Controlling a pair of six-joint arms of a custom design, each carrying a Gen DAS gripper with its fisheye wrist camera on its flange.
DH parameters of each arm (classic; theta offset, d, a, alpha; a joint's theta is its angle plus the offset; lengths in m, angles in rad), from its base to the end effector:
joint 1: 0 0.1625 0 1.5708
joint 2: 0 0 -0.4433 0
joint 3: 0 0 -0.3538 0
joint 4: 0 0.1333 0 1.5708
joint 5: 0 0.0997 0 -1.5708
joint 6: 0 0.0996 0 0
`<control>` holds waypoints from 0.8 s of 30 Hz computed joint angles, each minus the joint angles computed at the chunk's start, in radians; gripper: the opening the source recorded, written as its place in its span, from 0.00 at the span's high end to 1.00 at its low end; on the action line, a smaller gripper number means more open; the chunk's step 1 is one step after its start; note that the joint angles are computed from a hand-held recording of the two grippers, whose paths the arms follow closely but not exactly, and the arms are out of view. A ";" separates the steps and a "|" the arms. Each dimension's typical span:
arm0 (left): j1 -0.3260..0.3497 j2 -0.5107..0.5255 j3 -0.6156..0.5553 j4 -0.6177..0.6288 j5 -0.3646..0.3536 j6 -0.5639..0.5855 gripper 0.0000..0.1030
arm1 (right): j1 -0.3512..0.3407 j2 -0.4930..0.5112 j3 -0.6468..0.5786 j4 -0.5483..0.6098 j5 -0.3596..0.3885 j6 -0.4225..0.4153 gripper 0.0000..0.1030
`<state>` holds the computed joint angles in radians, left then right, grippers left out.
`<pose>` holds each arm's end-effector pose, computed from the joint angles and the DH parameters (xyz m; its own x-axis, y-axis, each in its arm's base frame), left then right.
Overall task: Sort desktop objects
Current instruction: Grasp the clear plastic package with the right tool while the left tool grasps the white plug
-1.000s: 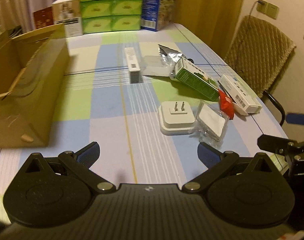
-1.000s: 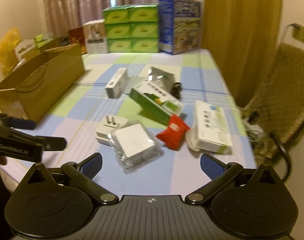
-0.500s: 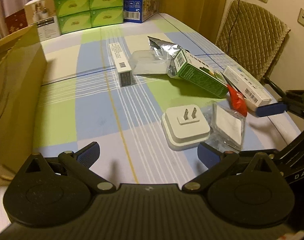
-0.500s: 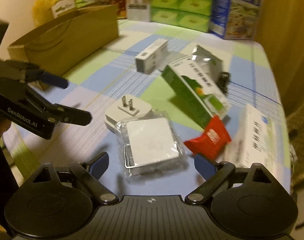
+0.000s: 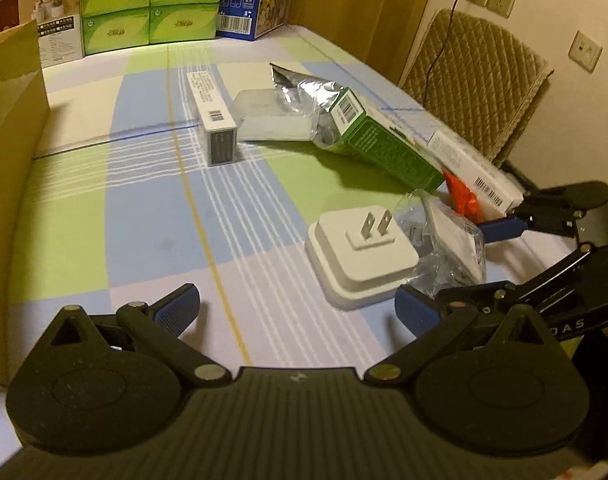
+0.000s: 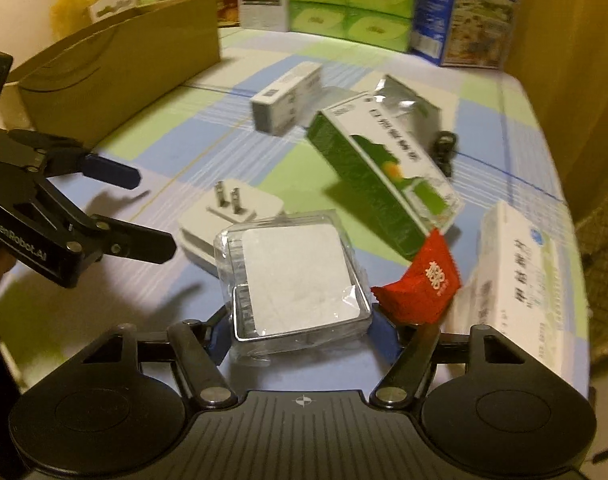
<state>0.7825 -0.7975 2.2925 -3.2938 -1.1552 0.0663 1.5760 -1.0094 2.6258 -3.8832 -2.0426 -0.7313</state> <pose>-0.1997 -0.4432 0.0607 -0.6624 0.6287 -0.4074 0.7363 0.6466 -0.1995 0.0899 -0.3528 0.1802 -0.6614 -0.2991 0.6878 -0.5989 0.7627 -0.2443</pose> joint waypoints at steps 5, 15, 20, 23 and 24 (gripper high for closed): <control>0.009 0.000 0.001 -0.019 -0.011 -0.006 0.01 | 0.019 0.048 -0.016 -0.056 -0.033 0.016 0.36; -0.001 0.013 -0.003 -0.048 0.013 0.075 0.01 | 0.013 0.071 -0.025 -0.129 -0.035 0.050 0.36; 0.001 0.033 -0.020 -0.048 0.012 0.101 0.01 | 0.005 0.084 -0.047 -0.137 -0.031 0.031 0.36; 0.007 0.028 -0.021 -0.062 0.001 0.092 0.01 | -0.010 0.088 -0.047 -0.110 0.045 -0.011 0.36; 0.010 0.027 -0.020 -0.069 -0.002 0.084 0.01 | -0.012 0.081 -0.047 -0.086 0.066 -0.012 0.36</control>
<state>0.7921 -0.7704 2.2725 -3.3626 -1.1567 0.1505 1.5638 -0.9285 2.5790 -3.9691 -1.9768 -0.7433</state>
